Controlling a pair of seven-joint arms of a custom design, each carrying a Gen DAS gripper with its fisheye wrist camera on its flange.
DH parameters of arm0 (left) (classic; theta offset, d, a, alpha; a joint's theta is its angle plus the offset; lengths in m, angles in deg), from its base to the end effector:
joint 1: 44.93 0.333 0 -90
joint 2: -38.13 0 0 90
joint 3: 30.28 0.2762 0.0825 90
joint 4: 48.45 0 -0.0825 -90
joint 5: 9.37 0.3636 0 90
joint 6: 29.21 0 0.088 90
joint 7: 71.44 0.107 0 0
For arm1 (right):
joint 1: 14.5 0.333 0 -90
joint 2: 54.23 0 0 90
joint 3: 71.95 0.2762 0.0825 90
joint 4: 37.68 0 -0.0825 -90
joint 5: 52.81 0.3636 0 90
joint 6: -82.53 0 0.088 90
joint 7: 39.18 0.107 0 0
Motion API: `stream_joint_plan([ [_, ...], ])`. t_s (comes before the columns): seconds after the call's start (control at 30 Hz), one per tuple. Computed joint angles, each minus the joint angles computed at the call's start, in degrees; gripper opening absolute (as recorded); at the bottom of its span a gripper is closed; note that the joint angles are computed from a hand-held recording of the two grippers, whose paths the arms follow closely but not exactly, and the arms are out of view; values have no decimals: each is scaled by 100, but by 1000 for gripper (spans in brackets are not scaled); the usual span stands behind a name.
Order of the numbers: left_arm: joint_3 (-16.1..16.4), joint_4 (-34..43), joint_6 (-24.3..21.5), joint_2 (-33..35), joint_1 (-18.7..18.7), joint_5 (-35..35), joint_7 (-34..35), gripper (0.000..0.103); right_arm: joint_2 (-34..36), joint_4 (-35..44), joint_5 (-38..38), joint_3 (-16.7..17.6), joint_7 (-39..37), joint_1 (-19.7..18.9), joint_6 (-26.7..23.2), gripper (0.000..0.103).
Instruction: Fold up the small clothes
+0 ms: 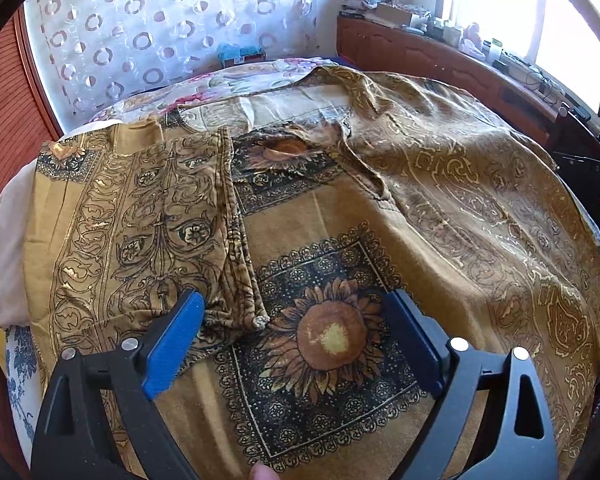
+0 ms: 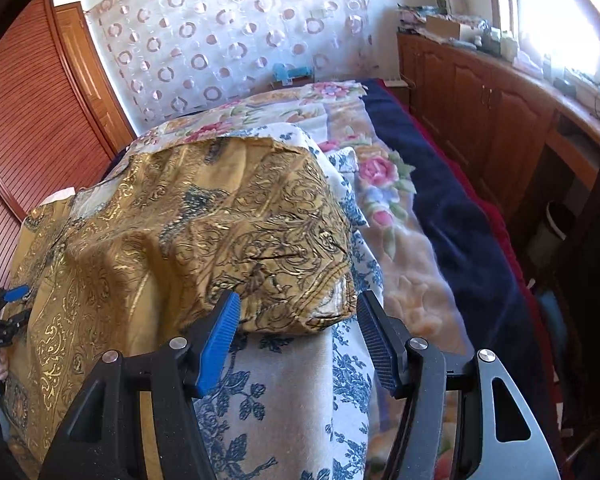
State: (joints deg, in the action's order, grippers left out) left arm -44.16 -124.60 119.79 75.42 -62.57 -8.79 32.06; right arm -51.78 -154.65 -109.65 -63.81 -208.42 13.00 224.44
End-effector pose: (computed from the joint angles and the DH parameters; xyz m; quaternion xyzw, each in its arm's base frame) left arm 0.6470 -0.3429 0.4076 -0.4013 0.8589 -0.2873 0.1371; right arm 0.4644 0.3355 0.4325 -0.4883 0.7767 -0.2615 0.2999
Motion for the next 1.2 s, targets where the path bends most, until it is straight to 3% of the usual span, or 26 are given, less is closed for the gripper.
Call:
stream_joint_plan([
  [0.23, 20, 25, -2, 14, -26, 28, -35, 93, -166, -220, 444, -2, -134, -103, 336, 62],
  [0.3, 22, 42, -6, 25, -23, 35, -34, 93, -189, -237, 578, 15, -312, -124, 370, 55],
  [0.4, 11, 32, -1, 24, -15, 25, -30, 93, -284, -288, 563, 53, -407, -139, 406, 36],
  [0.43, 10, 37, -6, 26, -15, 24, -31, 93, -294, -246, 552, 85, -434, -129, 232, 27],
  [0.5, 2, 28, -2, 22, -12, 15, -29, 93, -316, -160, 505, 146, -491, -94, -110, 19],
  [0.67, -12, -63, 86, -30, 23, -11, -3, 93, -261, 254, 76, 325, -539, 97, -1048, 12],
  [0.8, -63, -700, 921, -412, 132, -125, -32, 93, -34, 766, -507, 397, -614, 339, -1567, 12],
  [0.9, -214, -1170, 1687, -717, 277, -291, -42, 93, 284, 1284, -914, 358, -853, 541, -1650, 11],
  [1.0, -530, -1410, 2230, -882, 530, -606, 61, 93, 711, 1884, -1147, 249, -1187, 772, -1507, 11],
  [1.13, -651, -1537, 2506, -993, 629, -750, 31, 93, 1268, 2546, -891, 104, -1767, 1028, -999, 12],
  [1.17, -624, -1560, 2532, -1019, 608, -746, -10, 93, 1376, 2649, -775, 75, -1902, 1080, -893, 13],
  [1.2, -572, -1549, 2535, -1023, 566, -712, -55, 93, 1445, 2694, -662, 50, -2014, 1130, -773, 21],
])
